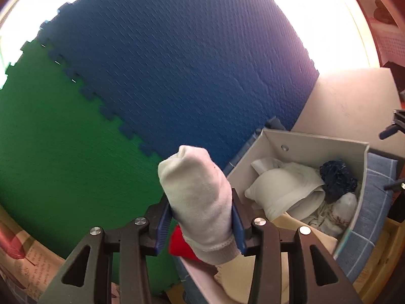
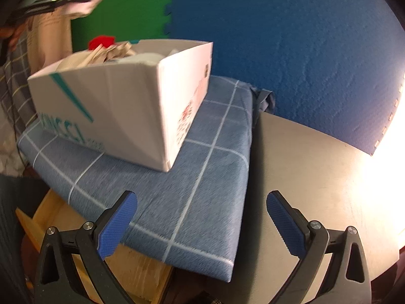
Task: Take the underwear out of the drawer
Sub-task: 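Lower the white sock into the box and open the left tool while the right tool moves to the drawer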
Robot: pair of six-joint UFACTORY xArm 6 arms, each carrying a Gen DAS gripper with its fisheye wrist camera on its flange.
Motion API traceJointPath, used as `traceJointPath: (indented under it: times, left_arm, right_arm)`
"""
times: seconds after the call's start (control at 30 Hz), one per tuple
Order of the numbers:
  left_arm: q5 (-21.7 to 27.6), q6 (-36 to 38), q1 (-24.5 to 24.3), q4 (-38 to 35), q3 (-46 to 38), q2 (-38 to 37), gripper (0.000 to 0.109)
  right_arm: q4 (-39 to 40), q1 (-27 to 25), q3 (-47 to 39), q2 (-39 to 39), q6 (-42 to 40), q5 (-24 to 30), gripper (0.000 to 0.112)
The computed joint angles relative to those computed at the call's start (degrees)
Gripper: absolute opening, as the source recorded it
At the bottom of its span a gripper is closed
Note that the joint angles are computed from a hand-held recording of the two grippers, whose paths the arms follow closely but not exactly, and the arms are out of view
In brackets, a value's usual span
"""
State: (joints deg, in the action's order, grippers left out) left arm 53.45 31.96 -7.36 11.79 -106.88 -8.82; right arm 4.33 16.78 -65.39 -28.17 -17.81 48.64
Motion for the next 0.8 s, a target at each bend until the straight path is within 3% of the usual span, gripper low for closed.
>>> traceJointPath:
  times: [0.4,0.8]
  left_arm:
    - [7.59,-6.41,-3.07,8.33,-8.66,10.46,0.042]
    - [14.91,-5.77,-4.74,8.08,-13.51,16.27,0.042]
  right_arm:
    - [-0.69,5.47,5.55,-5.24,-8.95,3.91,0.101]
    - [-2.40,11.54,10.43,-9.75,-13.23,8.59,0.101]
